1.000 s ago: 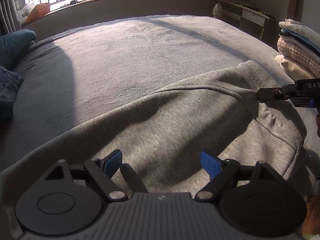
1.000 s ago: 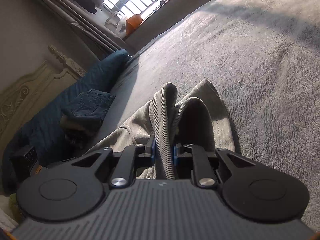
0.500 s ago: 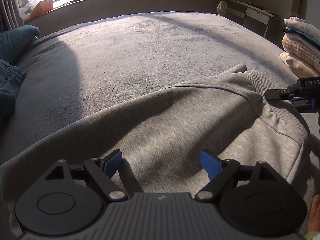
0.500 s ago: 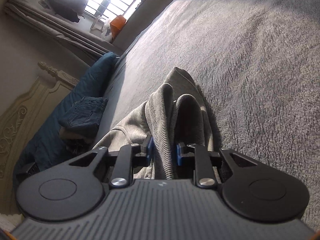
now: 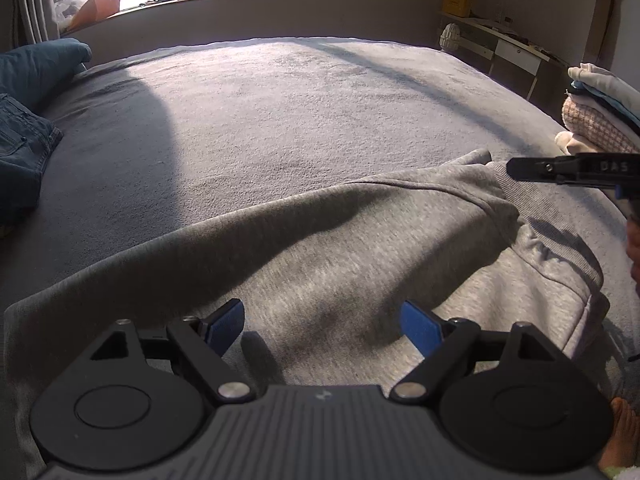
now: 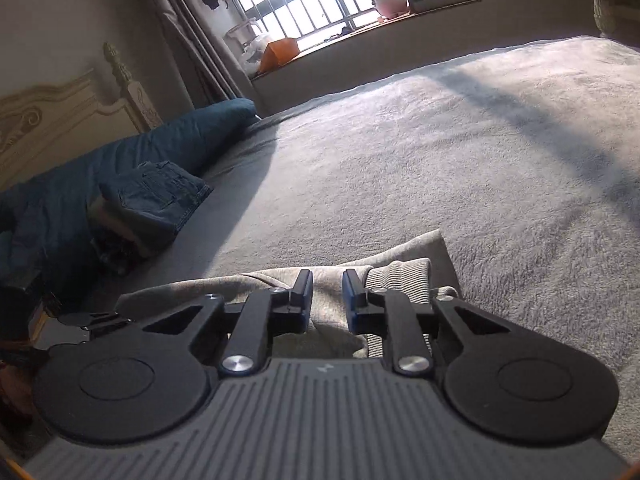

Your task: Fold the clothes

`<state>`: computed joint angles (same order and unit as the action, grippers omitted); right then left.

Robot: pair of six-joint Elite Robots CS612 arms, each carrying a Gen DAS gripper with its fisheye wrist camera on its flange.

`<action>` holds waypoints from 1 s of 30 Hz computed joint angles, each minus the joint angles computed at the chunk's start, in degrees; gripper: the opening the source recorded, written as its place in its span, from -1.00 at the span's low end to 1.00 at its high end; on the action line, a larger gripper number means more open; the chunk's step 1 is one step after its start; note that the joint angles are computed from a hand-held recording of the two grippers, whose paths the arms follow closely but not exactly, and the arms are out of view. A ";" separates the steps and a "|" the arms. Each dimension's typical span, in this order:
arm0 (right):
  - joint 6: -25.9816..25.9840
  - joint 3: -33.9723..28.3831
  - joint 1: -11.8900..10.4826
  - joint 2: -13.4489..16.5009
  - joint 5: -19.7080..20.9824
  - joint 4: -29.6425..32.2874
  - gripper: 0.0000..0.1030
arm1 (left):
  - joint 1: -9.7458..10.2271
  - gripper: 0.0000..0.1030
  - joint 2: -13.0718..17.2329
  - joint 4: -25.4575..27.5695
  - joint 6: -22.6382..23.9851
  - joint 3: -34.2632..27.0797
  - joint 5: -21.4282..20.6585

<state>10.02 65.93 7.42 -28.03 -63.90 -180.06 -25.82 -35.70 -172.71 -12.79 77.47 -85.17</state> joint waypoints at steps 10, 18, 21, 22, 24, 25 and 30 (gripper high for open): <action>-2.52 2.10 0.09 -1.93 2.37 0.69 -0.89 | 2.65 0.68 -1.62 -0.07 -2.68 1.03 9.24; -26.47 8.94 2.30 -6.87 -6.09 16.95 -1.00 | 4.25 0.62 1.52 1.56 -5.73 -1.63 9.28; -30.44 10.83 3.03 -7.89 -9.04 15.52 -1.00 | 4.84 0.65 2.02 0.38 -7.79 -1.91 7.79; -30.39 10.46 3.35 -8.19 -9.75 16.16 -0.97 | 4.98 0.65 2.01 0.07 -8.00 -1.90 7.37; -31.48 10.28 3.67 -8.49 -9.28 14.72 -0.94 | 5.27 0.64 1.84 -0.53 -8.68 -1.70 6.43; -31.64 10.07 3.74 -8.50 -8.77 13.95 -0.94 | 5.40 0.64 1.53 -1.09 -9.51 -1.29 5.90; -25.85 7.43 3.47 -7.46 -6.34 12.11 -0.93 | 6.56 0.65 -2.09 -6.91 -14.09 4.17 2.39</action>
